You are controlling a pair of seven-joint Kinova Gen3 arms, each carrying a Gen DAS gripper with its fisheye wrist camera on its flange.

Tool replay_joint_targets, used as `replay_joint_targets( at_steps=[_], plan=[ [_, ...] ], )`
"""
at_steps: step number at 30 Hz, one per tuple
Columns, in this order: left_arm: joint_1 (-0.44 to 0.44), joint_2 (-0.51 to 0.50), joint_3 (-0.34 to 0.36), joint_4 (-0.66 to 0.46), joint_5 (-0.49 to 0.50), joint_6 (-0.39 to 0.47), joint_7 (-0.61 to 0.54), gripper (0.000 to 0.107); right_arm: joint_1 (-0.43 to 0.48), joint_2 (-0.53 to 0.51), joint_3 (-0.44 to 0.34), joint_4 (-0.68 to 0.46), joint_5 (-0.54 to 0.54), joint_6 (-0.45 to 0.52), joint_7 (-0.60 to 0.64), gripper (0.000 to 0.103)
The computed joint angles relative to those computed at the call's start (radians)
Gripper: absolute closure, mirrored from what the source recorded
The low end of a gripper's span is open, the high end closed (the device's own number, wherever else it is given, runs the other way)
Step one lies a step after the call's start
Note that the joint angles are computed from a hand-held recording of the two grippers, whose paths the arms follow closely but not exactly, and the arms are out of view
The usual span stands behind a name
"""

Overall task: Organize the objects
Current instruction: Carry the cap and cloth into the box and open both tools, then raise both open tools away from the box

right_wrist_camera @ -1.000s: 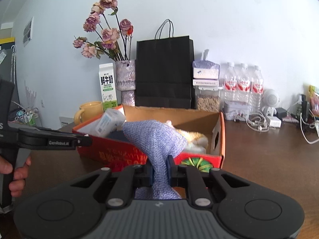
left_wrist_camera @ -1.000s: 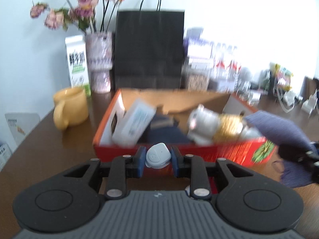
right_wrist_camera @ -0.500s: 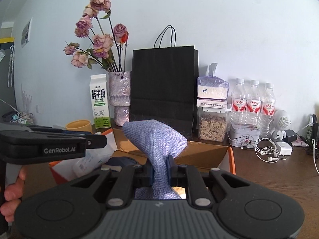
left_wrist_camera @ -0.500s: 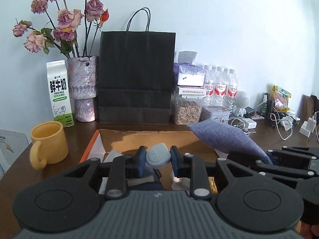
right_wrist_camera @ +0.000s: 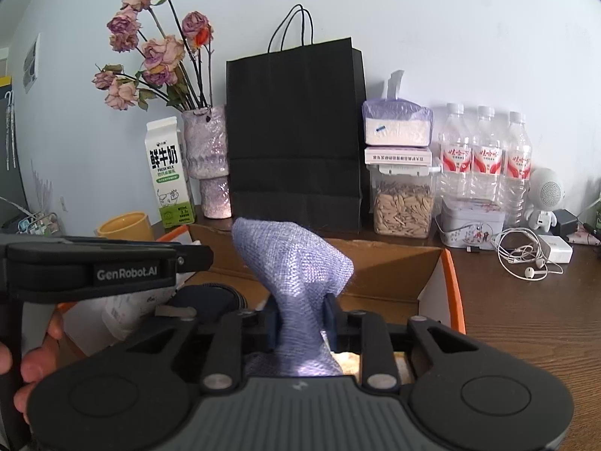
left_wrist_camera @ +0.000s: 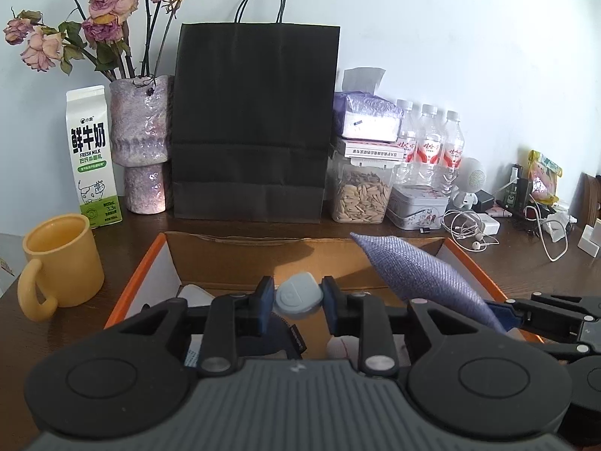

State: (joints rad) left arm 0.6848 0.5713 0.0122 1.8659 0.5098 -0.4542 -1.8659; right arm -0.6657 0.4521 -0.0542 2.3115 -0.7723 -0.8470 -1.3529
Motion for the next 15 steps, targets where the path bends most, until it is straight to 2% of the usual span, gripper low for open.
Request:
replay_joint_targets(
  at_steps=[1,2,3,4,6,8,15],
  plan=[
    [-0.001,0.000,0.001,0.003,-0.001,-0.006,0.001,0.058,-0.005,0.004,0.000,0.004,-0.005,-0.014,-0.003,0.038],
    [0.007,-0.002,-0.006,0.004,0.010,-0.008,-0.005,0.029,-0.013,0.007,0.001,0.007,-0.015,-0.027,0.001,0.013],
    [0.015,-0.003,-0.010,0.009,0.033,-0.023,-0.017,0.015,-0.022,0.008,0.003,0.008,-0.028,-0.036,0.012,0.000],
    [0.035,-0.002,-0.024,0.017,0.053,-0.055,-0.018,0.004,-0.028,0.007,0.003,0.010,-0.037,-0.044,0.021,0.000],
    [0.046,-0.007,-0.021,0.031,0.081,-0.096,-0.041,0.004,-0.031,0.007,-0.001,0.013,-0.046,-0.051,0.027,0.000],
    [0.025,-0.016,0.003,0.036,0.075,-0.094,-0.041,0.004,-0.033,0.005,-0.004,0.012,-0.055,-0.049,0.036,0.000],
    [0.015,-0.022,0.023,0.037,0.106,-0.092,-0.069,0.004,-0.047,0.001,-0.015,0.028,-0.075,-0.088,0.039,0.000]
  ],
)
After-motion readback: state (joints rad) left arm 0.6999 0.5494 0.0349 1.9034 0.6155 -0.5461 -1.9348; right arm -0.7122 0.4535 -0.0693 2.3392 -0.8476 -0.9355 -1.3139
